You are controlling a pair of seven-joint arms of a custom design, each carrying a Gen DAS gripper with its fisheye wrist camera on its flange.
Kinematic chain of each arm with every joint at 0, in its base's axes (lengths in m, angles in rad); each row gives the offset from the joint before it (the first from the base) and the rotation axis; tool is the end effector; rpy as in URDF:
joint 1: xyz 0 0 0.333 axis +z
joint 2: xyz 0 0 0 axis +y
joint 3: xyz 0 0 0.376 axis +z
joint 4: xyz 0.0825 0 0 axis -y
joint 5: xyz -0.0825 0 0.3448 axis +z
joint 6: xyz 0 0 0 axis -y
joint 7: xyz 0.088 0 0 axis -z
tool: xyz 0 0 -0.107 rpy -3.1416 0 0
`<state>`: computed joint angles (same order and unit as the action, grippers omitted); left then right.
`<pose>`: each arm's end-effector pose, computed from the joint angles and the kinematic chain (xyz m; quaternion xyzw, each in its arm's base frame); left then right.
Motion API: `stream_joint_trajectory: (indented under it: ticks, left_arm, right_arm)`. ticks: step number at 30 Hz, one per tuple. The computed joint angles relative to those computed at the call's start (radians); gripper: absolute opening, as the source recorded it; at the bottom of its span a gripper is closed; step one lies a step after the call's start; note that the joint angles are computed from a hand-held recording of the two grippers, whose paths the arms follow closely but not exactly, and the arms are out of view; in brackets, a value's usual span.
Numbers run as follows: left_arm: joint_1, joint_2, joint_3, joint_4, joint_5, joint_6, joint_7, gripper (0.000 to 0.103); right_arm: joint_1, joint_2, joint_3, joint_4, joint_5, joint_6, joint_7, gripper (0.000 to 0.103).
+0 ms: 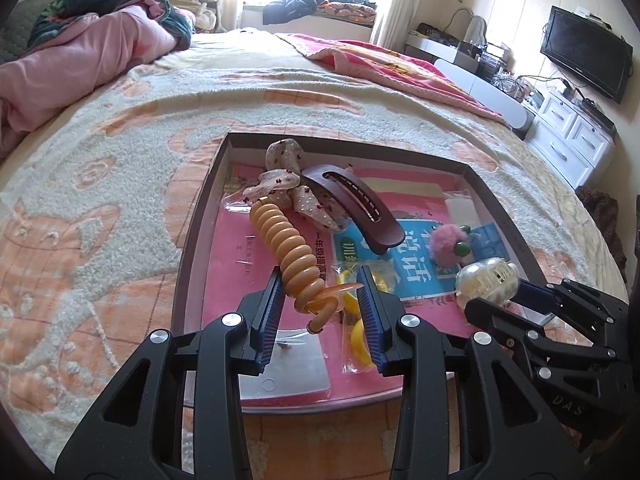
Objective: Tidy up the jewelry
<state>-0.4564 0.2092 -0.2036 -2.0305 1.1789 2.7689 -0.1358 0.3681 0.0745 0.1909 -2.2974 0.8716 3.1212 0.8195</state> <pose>0.4496 -0.3888 0.4698 -0.6680 0.6344 -0.3321 0.2024 0.4807 0.2206 0.4717 -0.7841 0.4981 -0.1471 0.3397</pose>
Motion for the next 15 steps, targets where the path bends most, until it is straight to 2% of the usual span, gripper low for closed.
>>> stream_joint_trajectory:
  ticks: [5,8,15]
  left_arm:
    - [0.001,0.011,0.000,0.005,-0.008,0.002,0.017,0.030]
    - [-0.002,0.009,0.003,-0.002,-0.006,0.004,0.017,0.030]
    - [-0.004,-0.005,0.000,-0.011,-0.006,-0.005,0.012,0.039]
  right_arm:
    - [0.007,0.011,-0.002,-0.001,-0.044,0.001,0.035,0.043]
    - [0.001,0.011,0.016,-0.007,-0.024,0.014,0.010,0.044]
    - [0.000,-0.010,0.026,-0.022,0.049,0.015,-0.023,0.052]
